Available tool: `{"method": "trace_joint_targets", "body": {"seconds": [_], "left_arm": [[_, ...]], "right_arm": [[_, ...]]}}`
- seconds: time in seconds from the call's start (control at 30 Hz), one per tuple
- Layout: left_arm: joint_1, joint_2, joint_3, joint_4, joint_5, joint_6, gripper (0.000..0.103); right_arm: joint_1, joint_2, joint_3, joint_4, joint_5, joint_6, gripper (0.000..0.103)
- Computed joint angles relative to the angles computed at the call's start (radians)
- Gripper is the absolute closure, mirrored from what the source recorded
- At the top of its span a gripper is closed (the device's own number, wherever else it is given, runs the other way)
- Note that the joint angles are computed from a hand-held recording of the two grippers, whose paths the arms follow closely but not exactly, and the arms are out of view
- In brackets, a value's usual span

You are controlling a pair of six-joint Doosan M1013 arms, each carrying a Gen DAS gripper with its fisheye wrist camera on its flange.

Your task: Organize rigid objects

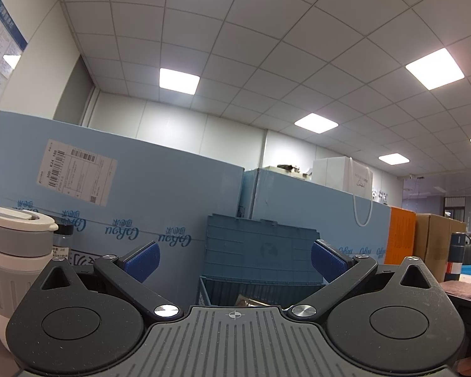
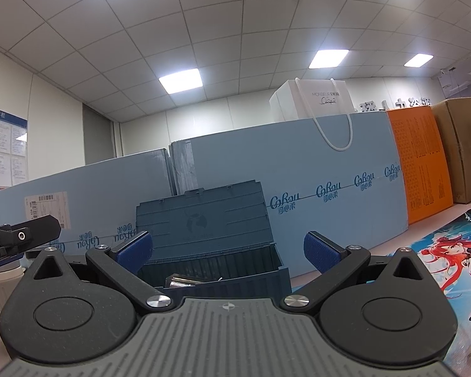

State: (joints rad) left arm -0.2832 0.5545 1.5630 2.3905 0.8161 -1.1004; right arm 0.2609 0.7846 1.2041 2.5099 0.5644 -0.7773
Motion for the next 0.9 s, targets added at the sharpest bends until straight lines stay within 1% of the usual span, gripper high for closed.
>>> {"method": "trace_joint_targets", "body": {"seconds": [0.9], "left_arm": [[-0.001,0.0,0.001,0.0,0.002,-0.001,0.0]], "right_arm": [[-0.001,-0.002,0.001,-0.014,0.0,0.009,0.0]]}}
